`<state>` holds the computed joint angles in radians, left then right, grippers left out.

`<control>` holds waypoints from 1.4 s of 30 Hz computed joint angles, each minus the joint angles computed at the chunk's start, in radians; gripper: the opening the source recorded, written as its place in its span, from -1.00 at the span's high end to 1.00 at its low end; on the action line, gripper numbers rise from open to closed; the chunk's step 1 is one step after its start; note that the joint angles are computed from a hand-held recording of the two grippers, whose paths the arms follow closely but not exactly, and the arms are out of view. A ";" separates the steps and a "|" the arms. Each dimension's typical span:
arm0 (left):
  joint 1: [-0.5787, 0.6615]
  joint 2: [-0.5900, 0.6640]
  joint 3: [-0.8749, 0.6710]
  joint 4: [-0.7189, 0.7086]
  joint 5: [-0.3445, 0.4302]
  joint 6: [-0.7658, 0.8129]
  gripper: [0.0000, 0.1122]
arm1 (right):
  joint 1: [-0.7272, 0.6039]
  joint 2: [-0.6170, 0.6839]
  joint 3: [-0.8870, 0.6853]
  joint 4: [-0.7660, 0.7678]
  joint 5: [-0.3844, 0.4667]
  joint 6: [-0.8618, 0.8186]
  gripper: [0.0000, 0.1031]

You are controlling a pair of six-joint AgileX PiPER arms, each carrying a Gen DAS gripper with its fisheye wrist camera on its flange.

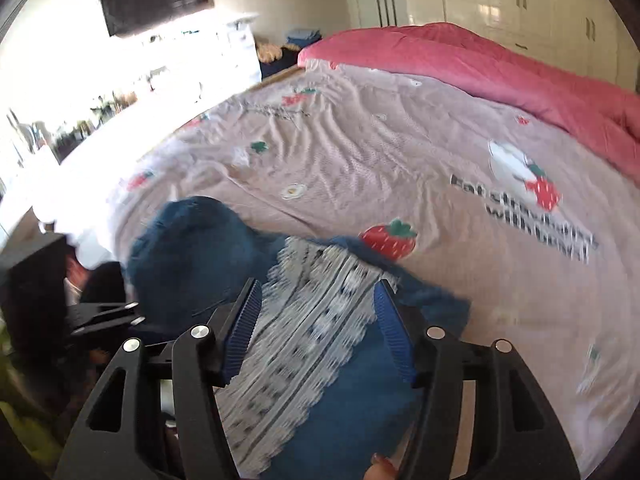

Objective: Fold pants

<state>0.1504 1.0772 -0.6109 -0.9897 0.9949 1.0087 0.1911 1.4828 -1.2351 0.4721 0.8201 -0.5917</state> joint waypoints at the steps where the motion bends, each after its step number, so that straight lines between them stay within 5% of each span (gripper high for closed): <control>1: -0.044 -0.017 0.004 0.019 -0.031 -0.029 -0.16 | 0.025 0.045 -0.041 -0.060 0.001 0.026 -0.11; 8: -0.225 -0.018 0.016 0.133 -0.174 -0.189 0.15 | 0.145 0.210 -0.135 -0.307 0.004 0.094 -0.07; 9: -0.231 -0.008 0.016 0.137 -0.177 -0.198 0.19 | 0.152 0.218 -0.137 -0.322 0.002 0.106 -0.01; 10: -0.248 0.000 0.015 0.149 -0.190 -0.223 0.22 | 0.151 0.235 -0.144 -0.325 0.015 0.107 0.36; 12: -0.302 0.010 0.011 0.190 -0.232 -0.268 0.22 | 0.149 0.249 -0.150 -0.329 0.044 0.127 0.59; 18: -0.373 0.074 0.030 0.235 -0.321 -0.314 0.64 | 0.098 0.178 -0.109 -0.234 0.031 0.106 0.81; 21: -0.339 0.064 0.027 0.197 -0.292 -0.268 0.94 | 0.064 0.139 -0.116 -0.132 0.044 0.039 0.81; 27: -0.293 -0.020 0.024 0.260 -0.252 -0.302 0.95 | 0.117 0.194 -0.184 -0.136 0.050 0.034 0.81; 35: -0.260 0.066 0.029 0.236 -0.240 -0.272 0.89 | 0.151 0.266 -0.210 -0.194 0.056 0.096 0.56; 37: -0.240 0.064 0.024 0.225 -0.216 -0.257 0.84 | 0.130 0.253 -0.209 -0.136 0.062 0.071 -0.13; 38: -0.232 0.058 0.021 0.228 -0.206 -0.256 0.77 | 0.128 0.246 -0.206 -0.121 0.055 0.065 -0.20; 42: -0.257 0.031 0.016 0.283 -0.222 -0.320 0.46 | 0.177 0.260 -0.222 -0.192 0.039 0.103 -0.18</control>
<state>-0.1063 1.1078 -0.5944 -0.7072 0.7733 0.6885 0.3683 1.7429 -1.4569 0.2797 0.8593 -0.4882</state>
